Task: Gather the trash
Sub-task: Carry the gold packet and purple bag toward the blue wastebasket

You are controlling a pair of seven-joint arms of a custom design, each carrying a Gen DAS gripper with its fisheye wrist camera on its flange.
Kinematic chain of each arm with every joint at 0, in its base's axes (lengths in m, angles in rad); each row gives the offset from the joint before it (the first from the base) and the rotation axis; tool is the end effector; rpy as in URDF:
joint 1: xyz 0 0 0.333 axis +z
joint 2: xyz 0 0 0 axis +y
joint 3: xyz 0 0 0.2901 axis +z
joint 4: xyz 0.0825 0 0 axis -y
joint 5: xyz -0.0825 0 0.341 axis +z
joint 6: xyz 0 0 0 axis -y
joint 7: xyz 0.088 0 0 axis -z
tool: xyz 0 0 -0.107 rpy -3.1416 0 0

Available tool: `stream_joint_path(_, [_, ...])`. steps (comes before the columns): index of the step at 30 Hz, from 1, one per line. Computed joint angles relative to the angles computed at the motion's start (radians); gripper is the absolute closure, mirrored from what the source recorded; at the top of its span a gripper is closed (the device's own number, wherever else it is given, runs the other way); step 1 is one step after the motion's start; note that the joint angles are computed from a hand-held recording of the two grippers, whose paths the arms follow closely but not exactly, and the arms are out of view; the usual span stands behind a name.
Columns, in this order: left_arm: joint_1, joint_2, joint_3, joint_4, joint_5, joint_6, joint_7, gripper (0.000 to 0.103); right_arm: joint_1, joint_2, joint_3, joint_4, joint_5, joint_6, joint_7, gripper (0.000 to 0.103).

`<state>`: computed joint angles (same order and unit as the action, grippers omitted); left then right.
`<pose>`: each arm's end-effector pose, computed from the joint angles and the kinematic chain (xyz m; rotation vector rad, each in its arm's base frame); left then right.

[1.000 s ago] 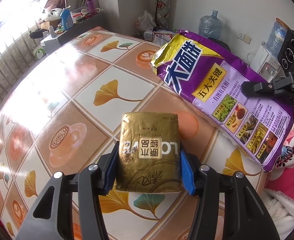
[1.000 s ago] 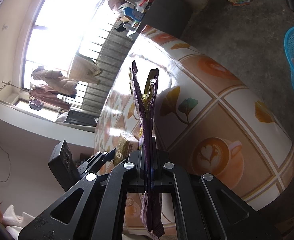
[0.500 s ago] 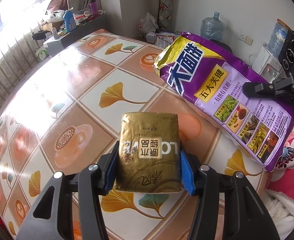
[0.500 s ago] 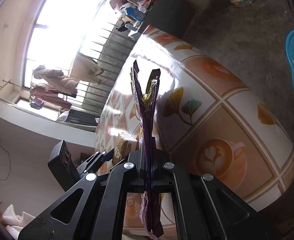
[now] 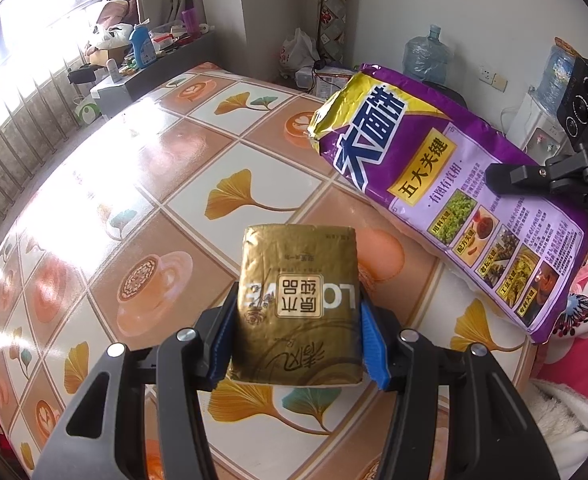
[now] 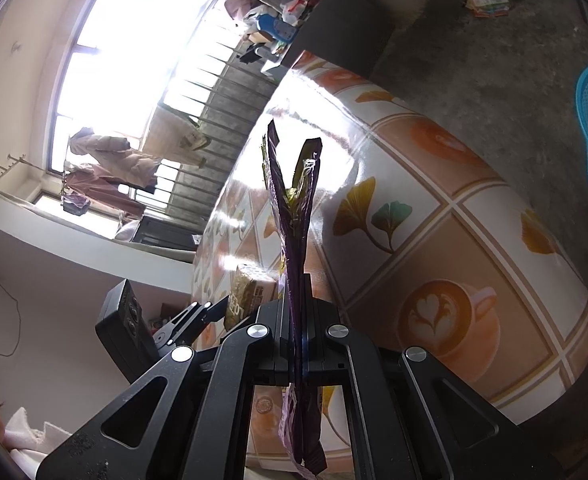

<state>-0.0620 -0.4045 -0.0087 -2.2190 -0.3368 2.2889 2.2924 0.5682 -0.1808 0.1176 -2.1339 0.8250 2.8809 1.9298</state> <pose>0.4383 -0.0391 0.5762 -1.2562 2.4735 -0.6766 0.4172 0.2921 0.5719 -1.2159 1.7685 0.3447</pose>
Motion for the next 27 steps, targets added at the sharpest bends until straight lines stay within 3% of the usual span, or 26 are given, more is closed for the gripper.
stream_joint_path(5, [-0.001,-0.004,-0.001,0.002,-0.002,0.004,-0.004,0.051,0.014,-0.011,-0.009,-0.008,0.046,0.030,-0.038,0.102])
stream_joint_path(9, [-0.009,0.009,0.012,0.043,-0.033,-0.006,0.010,0.051,-0.038,-0.077,0.007,-0.065,-0.072,0.077,0.063,0.102])
stream_joint_path(12, [-0.021,0.040,0.019,0.106,-0.073,-0.019,0.034,0.051,-0.155,-0.176,0.064,-0.148,-0.266,0.114,0.245,0.102])
stream_joint_path(15, [-0.037,0.091,0.017,0.200,-0.127,-0.057,0.061,0.051,-0.342,-0.309,0.165,-0.242,-0.436,0.111,0.443,0.102])
stream_joint_path(17, [-0.046,0.133,0.006,0.275,-0.163,-0.097,0.068,0.051,-0.432,-0.394,0.203,-0.301,-0.494,0.100,0.539,0.102])
stream_joint_path(20, [-0.056,0.215,-0.028,0.404,-0.197,-0.170,0.063,0.051,-0.575,-0.515,0.263,-0.380,-0.562,0.060,0.687,0.102])
stream_joint_path(22, [-0.062,0.276,-0.064,0.485,-0.198,-0.203,0.045,0.051,-0.658,-0.577,0.292,-0.405,-0.608,-0.018,0.771,0.102])
stream_joint_path(24, [-0.071,0.334,-0.101,0.554,-0.189,-0.225,0.020,0.051,-0.691,-0.594,0.290,-0.420,-0.644,-0.081,0.817,0.102])
stream_joint_path(27, [-0.087,0.419,-0.150,0.643,-0.154,-0.244,-0.036,0.051,-0.640,-0.532,0.227,-0.464,-0.626,-0.021,0.846,0.102])
